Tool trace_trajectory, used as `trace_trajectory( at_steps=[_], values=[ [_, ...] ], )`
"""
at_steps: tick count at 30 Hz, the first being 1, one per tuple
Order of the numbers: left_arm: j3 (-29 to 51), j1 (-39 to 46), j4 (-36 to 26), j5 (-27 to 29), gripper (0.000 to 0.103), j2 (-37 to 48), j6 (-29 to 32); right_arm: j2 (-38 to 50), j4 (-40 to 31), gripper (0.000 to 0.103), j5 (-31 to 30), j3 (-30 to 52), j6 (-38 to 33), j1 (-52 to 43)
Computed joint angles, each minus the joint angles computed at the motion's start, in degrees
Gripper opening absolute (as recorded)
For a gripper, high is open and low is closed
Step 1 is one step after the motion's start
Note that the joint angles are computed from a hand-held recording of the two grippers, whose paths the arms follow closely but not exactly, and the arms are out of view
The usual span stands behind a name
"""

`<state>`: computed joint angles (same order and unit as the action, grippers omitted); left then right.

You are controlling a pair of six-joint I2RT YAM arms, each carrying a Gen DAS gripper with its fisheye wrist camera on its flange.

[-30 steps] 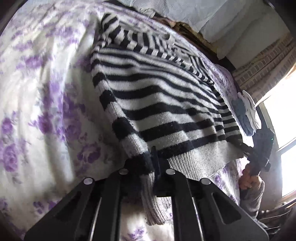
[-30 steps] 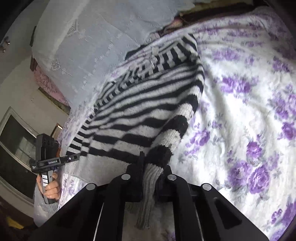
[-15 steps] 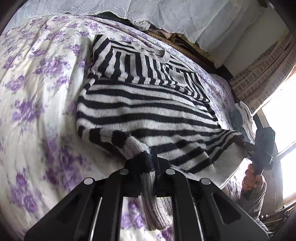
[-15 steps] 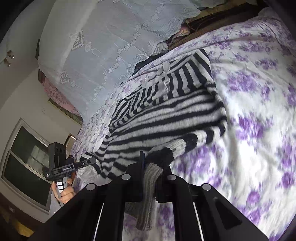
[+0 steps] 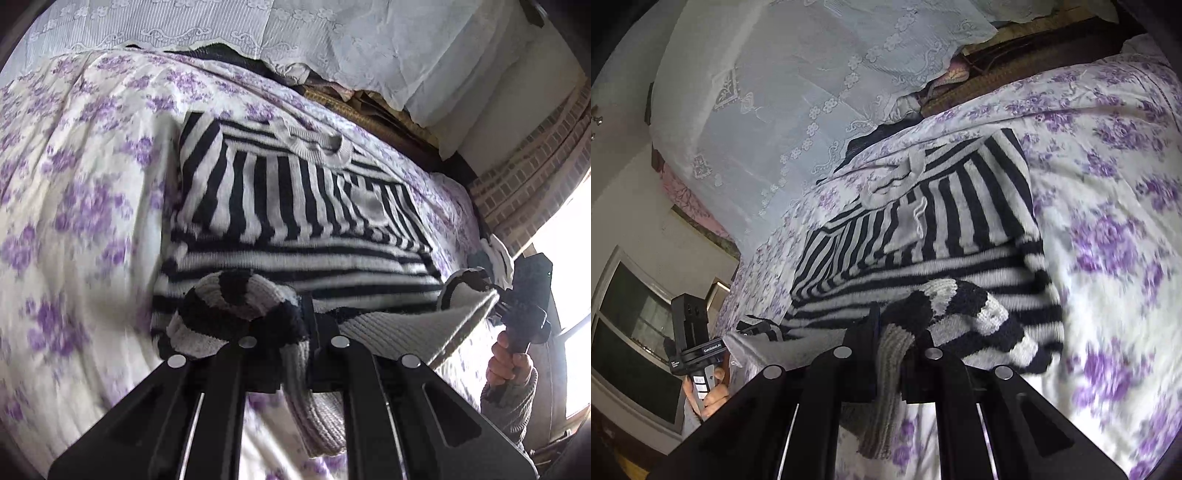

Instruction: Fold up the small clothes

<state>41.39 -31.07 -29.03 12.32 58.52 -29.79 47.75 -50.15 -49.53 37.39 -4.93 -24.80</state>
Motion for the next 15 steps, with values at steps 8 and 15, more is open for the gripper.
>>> trace_trajectory(
  at_steps=[8,15],
  values=[
    [8.3,3.7,2.1,-1.3,0.008,9.0,1.7,8.4,12.9,0.009,3.8,3.1,9.9,6.1],
    [12.4,6.2,5.0,-0.5,0.008,15.8,3.0,17.8,24.1,0.009,7.0,5.5,16.0,10.1]
  ],
)
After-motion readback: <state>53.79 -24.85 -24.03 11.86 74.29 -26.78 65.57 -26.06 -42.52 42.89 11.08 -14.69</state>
